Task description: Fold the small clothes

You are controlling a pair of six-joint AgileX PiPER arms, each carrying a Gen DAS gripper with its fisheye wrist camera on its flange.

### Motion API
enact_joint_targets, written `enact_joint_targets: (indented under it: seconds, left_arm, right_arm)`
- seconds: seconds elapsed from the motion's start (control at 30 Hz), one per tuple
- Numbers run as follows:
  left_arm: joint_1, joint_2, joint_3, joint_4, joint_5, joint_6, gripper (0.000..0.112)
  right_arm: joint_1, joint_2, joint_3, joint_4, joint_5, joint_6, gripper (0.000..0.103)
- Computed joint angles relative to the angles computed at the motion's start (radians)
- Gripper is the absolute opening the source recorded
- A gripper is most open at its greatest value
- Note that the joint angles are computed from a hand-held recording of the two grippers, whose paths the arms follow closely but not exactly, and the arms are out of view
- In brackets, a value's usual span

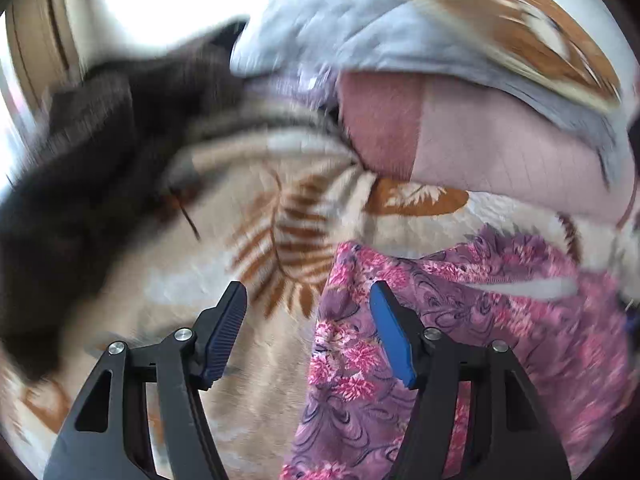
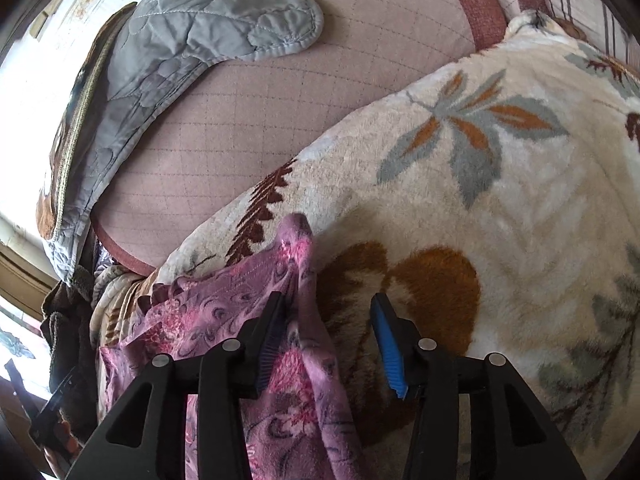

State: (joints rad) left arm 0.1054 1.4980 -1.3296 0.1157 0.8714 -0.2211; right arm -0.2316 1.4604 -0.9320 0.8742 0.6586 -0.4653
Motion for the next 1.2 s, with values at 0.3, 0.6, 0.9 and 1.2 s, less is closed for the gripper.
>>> enact_joint_targets:
  seconds: [0.3,0.6,0.9,1.2]
  left_arm:
    - [0.102,0.199,-0.116,-0.317,0.161,0.270,0.063]
    - [0.128,0.179,-0.053,-0.342,0.034,0.149,0.005]
    - [0.208,-0.007,0.039,-0.511,0.054,0.274,0.009]
    - [0.105,-0.203,0.290,-0.412,0.100,0.238,0.036]
  right_arm:
    - [-0.029,0.099,-0.066,0.112,0.057,-0.106,0.058]
    - [-0.040,0.029,-0.068,0.226,0.006,-0.225,0.001]
    - [-0.046,-0.130,0.082,0.275,0.045,-0.292,0.009]
    - [-0.122,-0.348,0.229,0.113,0.186,-0.173,0.022]
